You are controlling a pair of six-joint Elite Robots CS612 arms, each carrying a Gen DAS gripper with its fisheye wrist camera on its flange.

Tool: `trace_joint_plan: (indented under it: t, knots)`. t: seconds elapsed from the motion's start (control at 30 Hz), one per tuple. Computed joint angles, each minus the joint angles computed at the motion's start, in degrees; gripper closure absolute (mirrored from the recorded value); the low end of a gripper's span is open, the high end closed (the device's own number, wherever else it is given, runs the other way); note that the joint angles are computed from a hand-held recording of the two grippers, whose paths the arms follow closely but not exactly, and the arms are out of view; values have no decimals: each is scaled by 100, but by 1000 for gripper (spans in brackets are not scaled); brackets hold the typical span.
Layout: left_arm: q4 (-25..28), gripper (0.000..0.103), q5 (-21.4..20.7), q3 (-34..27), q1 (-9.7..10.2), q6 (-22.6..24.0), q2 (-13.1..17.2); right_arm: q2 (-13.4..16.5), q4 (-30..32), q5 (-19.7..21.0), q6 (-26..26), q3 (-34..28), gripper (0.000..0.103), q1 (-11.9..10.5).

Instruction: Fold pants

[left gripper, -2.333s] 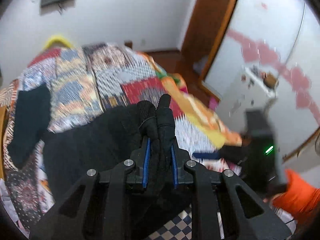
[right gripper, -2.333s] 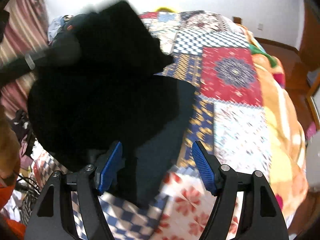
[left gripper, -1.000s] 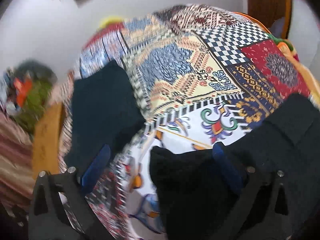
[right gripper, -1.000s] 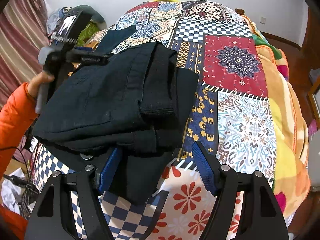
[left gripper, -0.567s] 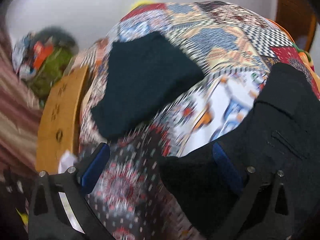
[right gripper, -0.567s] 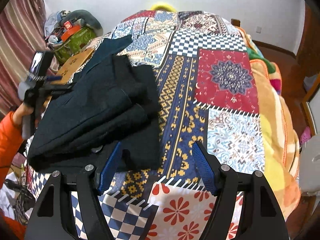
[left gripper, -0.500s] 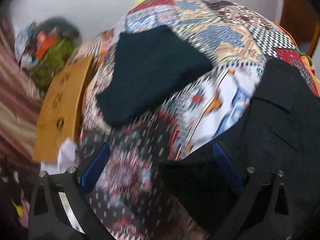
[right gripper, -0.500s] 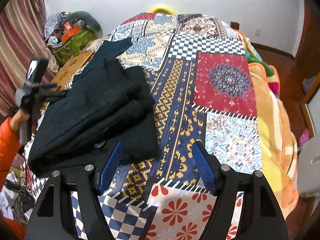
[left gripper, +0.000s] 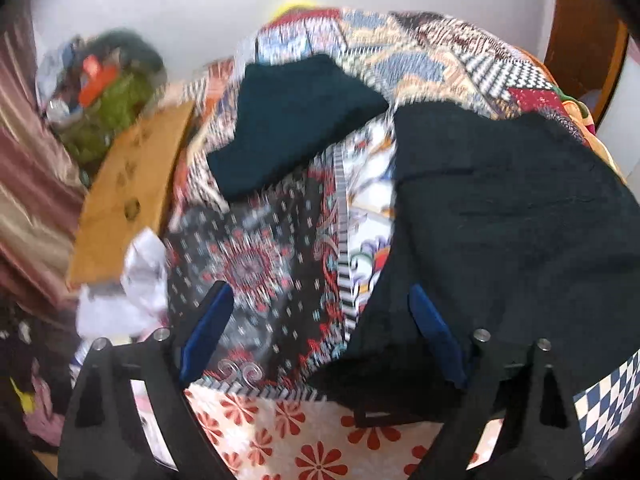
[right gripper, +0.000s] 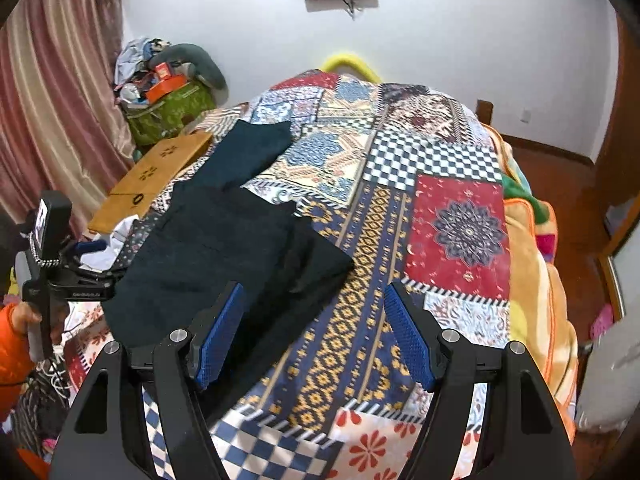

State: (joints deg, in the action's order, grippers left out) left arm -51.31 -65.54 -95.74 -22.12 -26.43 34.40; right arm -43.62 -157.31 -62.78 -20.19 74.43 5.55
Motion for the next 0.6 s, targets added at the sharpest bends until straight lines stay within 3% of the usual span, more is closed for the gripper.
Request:
trace_joint_plan:
  t: [0.17,0.37,0.5,0.6]
  knots:
    - [-725,12,-1141,208,249,42,-138,143,323,67,-32,-191,34,73]
    - [-1005,12,-1496,845,335,256,-336,343,1183,556,26,-479,34,131]
    - [-1090,12,-2281,1281,490,456,-456,410,1074,204,-346,-415,35,253]
    - [-1086,11,-2602,1326,559,341,-458,473,864,254,-414,-434,35,232]
